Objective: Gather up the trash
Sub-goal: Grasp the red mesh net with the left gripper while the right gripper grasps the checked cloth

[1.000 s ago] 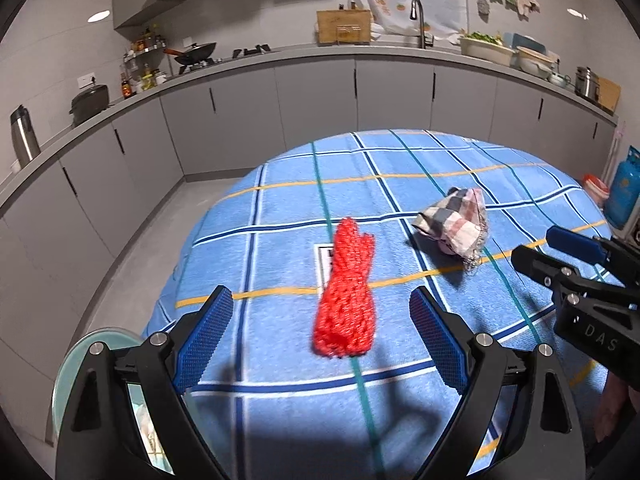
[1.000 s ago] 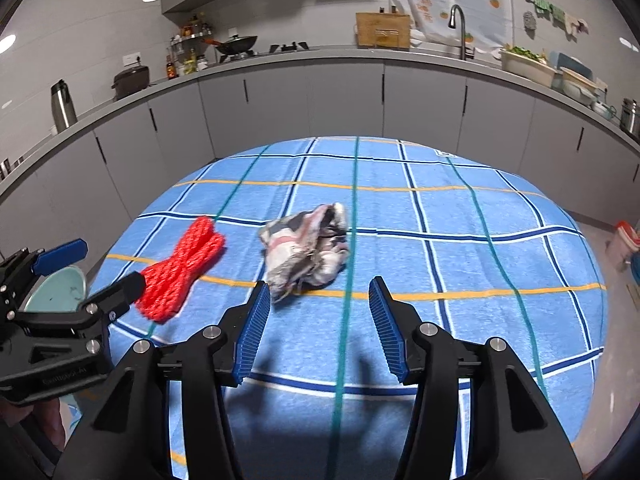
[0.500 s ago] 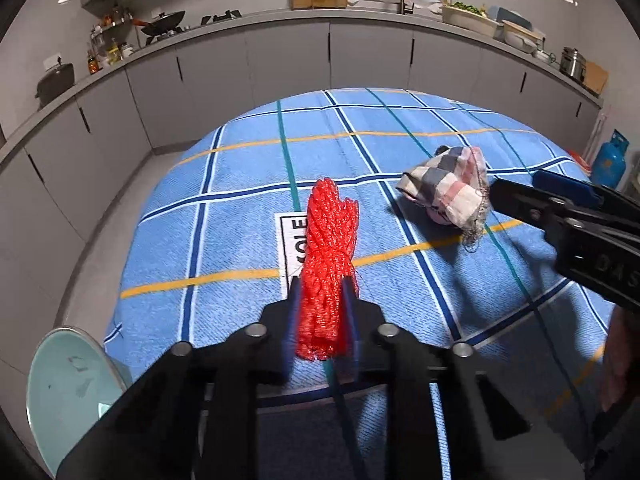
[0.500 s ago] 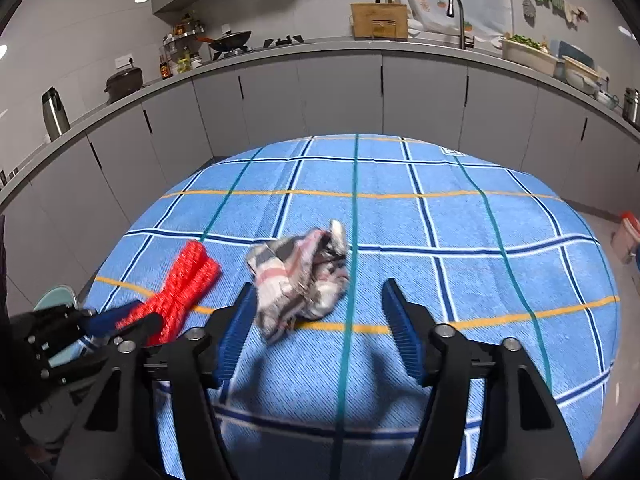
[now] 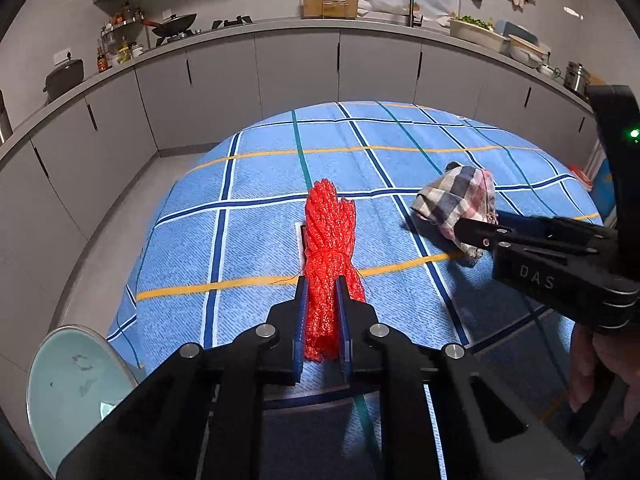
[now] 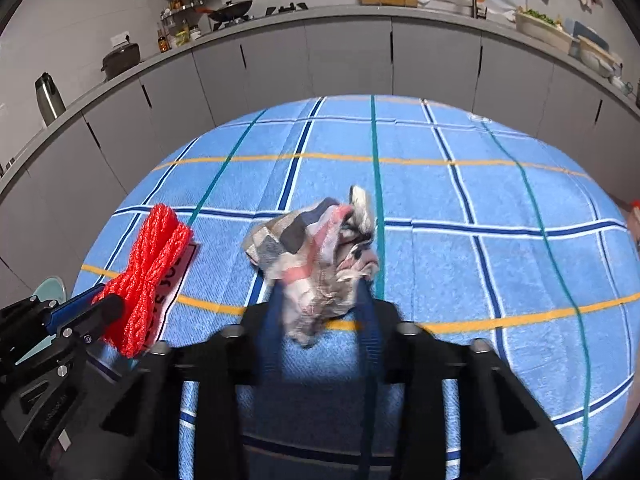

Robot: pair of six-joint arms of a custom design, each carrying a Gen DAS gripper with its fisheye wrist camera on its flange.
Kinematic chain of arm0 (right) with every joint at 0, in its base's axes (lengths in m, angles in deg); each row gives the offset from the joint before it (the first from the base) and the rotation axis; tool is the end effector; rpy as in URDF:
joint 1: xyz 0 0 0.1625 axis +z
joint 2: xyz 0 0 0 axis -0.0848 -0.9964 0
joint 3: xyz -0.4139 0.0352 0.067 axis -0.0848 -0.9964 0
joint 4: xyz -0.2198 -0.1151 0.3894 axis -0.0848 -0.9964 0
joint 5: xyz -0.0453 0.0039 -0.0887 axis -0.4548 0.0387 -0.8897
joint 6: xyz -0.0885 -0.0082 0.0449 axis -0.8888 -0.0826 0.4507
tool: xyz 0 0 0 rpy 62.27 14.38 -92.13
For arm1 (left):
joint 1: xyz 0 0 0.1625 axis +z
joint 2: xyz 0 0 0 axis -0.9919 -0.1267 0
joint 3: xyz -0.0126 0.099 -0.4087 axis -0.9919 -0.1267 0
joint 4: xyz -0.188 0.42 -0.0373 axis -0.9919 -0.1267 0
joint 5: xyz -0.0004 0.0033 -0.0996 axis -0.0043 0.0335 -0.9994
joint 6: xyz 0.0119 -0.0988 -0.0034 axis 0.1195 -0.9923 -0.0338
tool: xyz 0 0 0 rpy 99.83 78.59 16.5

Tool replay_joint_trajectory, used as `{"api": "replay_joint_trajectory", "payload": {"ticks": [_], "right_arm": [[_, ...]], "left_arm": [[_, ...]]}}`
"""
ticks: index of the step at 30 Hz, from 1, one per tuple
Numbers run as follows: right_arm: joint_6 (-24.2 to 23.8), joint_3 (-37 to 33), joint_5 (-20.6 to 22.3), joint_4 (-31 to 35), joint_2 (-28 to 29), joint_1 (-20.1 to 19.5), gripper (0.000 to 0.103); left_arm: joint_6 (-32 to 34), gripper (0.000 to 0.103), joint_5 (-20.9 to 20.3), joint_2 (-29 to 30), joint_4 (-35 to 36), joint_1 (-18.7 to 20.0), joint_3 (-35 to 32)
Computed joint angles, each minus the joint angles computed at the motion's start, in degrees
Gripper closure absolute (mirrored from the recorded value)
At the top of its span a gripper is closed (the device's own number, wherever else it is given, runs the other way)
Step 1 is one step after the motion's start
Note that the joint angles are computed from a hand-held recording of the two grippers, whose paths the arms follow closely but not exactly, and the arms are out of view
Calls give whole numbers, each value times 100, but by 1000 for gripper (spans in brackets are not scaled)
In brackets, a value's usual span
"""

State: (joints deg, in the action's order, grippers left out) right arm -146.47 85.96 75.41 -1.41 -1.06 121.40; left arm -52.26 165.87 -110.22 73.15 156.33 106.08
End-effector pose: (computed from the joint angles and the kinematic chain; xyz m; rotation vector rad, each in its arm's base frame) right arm 0.3771 -0.6609 -0.0251 -0.3237 -2.0625 1.1151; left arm -0.0575 -0.7512 0.2641 1.4385 2.3660 -0.4454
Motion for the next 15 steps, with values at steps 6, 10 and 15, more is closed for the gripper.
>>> {"api": "replay_joint_trajectory", "payload": {"ticks": [6,10,15], "right_arm": [[-217,292,76,-349,-154,131,89],[-399,539,229,-684,-266,270,100],[-710,752,347,-1075,-371,437,100]], "left_arm": [[-62,90,128,-125,-50,6,56],[-66,90,206,-273,-113,-5,208],[-57,90,270,-459,-154,11,378]]}}
